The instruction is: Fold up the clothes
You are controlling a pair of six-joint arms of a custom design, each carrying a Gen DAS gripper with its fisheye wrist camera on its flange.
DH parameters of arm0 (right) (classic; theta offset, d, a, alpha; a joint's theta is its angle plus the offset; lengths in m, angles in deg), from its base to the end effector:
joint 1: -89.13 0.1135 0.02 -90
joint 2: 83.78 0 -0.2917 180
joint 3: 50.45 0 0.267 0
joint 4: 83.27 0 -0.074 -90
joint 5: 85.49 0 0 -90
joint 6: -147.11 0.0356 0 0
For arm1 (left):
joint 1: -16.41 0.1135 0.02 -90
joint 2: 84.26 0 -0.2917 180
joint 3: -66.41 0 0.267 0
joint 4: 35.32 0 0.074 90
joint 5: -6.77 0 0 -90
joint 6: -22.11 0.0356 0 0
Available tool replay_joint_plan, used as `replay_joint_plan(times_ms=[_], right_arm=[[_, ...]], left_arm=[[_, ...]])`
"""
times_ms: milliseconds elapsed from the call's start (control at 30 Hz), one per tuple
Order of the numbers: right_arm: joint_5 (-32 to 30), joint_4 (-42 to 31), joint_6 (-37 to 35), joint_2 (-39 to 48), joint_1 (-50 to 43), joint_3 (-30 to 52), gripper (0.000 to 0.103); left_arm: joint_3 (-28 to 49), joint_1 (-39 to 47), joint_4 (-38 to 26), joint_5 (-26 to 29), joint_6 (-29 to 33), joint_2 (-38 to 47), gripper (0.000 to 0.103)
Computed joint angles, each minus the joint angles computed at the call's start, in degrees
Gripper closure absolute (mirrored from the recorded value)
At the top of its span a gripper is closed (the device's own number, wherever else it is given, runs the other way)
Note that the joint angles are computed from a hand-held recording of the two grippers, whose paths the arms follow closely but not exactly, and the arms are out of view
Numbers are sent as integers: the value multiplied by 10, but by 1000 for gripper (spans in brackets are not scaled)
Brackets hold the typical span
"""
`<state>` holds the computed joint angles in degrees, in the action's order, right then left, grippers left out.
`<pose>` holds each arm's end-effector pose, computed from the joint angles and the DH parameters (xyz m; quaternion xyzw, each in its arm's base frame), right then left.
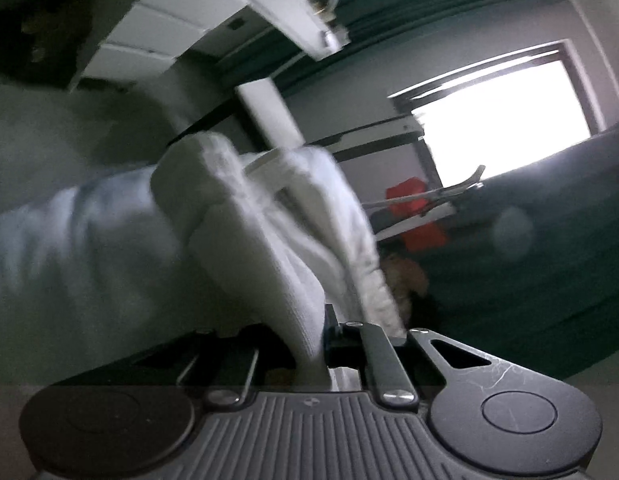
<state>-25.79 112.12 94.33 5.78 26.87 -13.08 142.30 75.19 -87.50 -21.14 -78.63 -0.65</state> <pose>0.1394 -0.2265 0.1315 0.5830 0.6471 0.1344 0.4726 0.1811 0.2382 0.2891 -0.3617 0.7561 -0.3643 0.4059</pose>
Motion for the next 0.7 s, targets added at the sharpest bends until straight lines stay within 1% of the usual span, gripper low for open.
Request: replay_joint_plan(times_ms=[67, 100, 167, 267, 300, 333, 433, 533, 600, 633, 667, 700], right_arm=[[28, -19, 32, 7, 42, 42, 96], [52, -24, 43, 18, 72, 67, 96], [106, -34, 57, 52, 134, 126, 96], [185, -51, 73, 133, 219, 235, 96], [207, -56, 86, 170, 243, 276, 96], [227, -65, 97, 206, 264, 319, 96], [282, -106, 114, 324, 314, 450, 96], [324, -185, 116, 446, 348, 600, 96], [334, -222, 115, 510, 358, 676, 96], [337, -220, 113, 524, 360, 686, 95], [340, -209, 110, 529, 361, 684, 94], [342, -198, 107, 534, 362, 683, 94]], left_arm=[[20, -42, 54, -32, -82, 1, 93], [33, -65, 75, -53, -118, 6, 93], [59, -122, 136, -104, -198, 26, 93], [102, -215, 234, -204, -297, 83, 93], [116, -244, 263, -238, -320, 106, 93], [137, -271, 278, -274, -335, 135, 93], [233, -343, 278, -371, -364, 243, 92], [384, -393, 211, -456, -361, 370, 91], [468, -417, 179, -499, -348, 435, 90], [503, -426, 167, -517, -340, 461, 88], [519, -433, 164, -529, -332, 474, 85], [528, -439, 166, -539, -325, 482, 83]])
